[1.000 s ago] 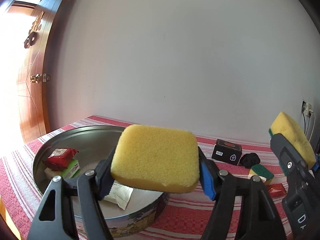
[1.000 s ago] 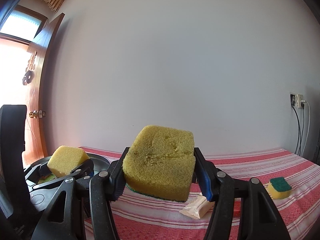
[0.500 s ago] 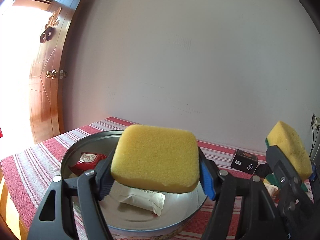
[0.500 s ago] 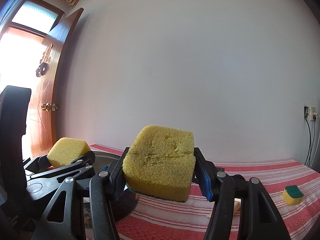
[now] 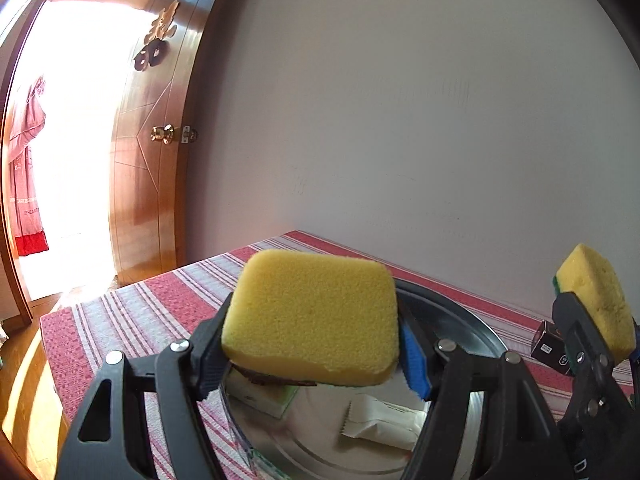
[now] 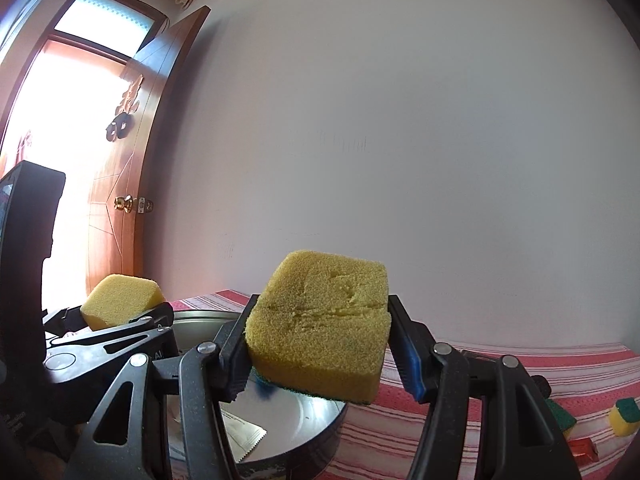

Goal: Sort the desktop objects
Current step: 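Carry both yellow sponges over the metal tin with both grippers, then open the right gripper over the tin, then the left, dropping both sponges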

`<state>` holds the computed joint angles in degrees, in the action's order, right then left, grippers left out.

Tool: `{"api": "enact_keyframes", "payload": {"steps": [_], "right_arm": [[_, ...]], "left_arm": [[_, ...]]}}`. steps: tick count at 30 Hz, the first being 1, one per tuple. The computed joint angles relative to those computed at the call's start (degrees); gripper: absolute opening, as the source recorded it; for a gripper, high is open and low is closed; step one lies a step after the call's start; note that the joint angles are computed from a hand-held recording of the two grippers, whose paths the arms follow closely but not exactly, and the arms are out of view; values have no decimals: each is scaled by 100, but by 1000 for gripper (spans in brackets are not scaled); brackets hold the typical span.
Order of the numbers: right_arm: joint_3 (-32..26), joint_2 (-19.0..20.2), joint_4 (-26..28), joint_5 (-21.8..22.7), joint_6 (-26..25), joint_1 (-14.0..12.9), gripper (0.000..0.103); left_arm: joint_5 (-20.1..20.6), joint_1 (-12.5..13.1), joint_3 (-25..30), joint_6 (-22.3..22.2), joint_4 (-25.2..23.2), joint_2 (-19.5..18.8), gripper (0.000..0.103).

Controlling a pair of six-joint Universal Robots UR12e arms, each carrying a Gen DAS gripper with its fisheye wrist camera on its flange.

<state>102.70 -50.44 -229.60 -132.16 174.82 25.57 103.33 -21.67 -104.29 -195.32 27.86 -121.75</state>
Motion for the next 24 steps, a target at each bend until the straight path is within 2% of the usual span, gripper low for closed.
{"api": "enact_keyframes", "payload": {"steps": [4,8,13,16,20,24], "right_arm": [[-114,40,284,146,222,-66,62],[-350,157,430,153,147,-94,62],[-281,73,867,355,614,-218,62],[-211,23,1016,574,837,-301,62],[-256,-10,1366,987,894,-362,62],[-141,-36,1290,1121,950,-398,63]], "left_arm": [[323,-4,90,64,-99,-50,71],[494,9,174,3,-372,-90,71],[471,32,259,-22,-612,-119,71],[595,-12,350,94,-810,-138,71],[833,-87,475,329,-1030,-173,71],[959,-86,519,315,-1127,-176,73]]}}
